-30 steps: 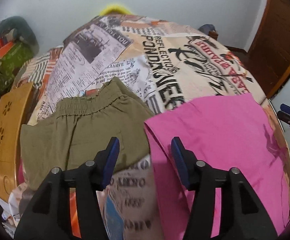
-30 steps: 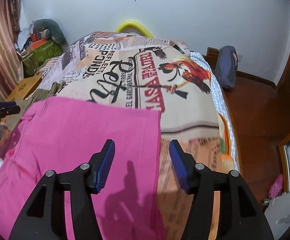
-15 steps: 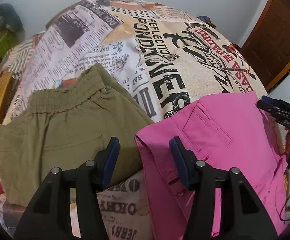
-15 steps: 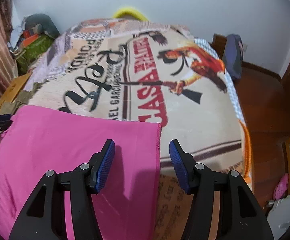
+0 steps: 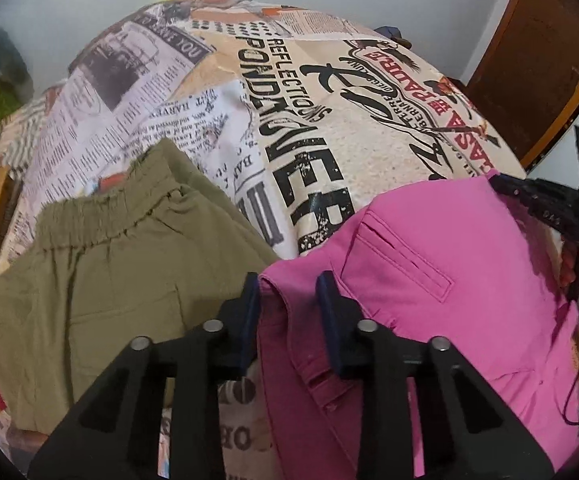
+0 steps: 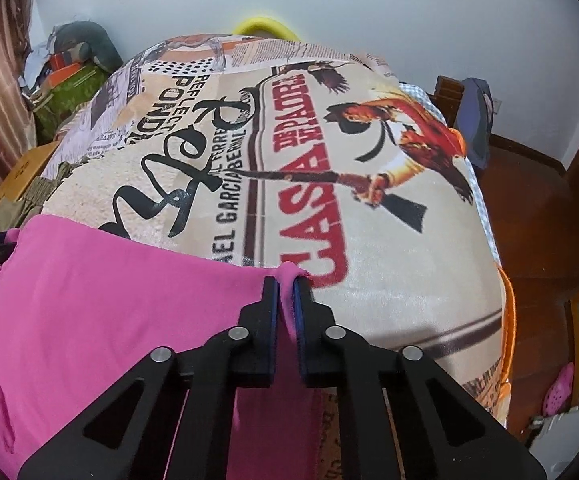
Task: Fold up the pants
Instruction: 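Lift the pink pants edge with both grippers, raising the fabric off the bed, then fold the held edge over onto the other half and open both grippers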
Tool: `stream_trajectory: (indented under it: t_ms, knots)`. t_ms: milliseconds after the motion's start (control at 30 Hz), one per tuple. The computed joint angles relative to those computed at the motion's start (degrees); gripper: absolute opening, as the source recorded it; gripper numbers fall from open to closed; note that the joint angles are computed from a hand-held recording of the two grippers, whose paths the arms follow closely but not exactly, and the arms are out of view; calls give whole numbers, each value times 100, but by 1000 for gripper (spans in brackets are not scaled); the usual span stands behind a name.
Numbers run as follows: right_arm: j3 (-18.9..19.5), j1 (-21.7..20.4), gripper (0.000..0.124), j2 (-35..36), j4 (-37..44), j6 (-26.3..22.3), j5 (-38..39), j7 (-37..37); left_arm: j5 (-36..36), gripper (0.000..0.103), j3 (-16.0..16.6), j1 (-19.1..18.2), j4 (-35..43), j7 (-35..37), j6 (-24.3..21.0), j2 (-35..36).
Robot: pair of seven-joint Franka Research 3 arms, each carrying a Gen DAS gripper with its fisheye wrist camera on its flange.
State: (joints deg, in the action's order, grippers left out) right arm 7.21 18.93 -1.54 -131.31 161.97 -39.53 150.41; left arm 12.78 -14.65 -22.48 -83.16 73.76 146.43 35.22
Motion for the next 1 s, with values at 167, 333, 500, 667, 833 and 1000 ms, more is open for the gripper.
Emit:
stream_trajectory:
  t_ms: [167,333,500,667,833,1000]
  knots:
    - [48,-42,4,-123,115,-187,-651,523,514,12,312,-298,76,-383,-27,-56]
    - [145,-131,3,-396,233,-416,-943,695,791,11,355,-343,234,-580,-57,-168]
    - [283,-303,3,-773,247,-448,-921,750,889,11,333,-351,389,-639,-12,-383]
    - [538,-494,3,-1229,141,-478,-788,690,971,10,277,-335,143,-694,71,-810]
    - [865,-652,3,-1743,-93,-471,-502,605,993,10,192,-299,-416,-829,95,-1355]
    - [1175,-759,3,-2313,-420,-487,-49,445,994,9,51,-213,-1181,-952,253,-2027]
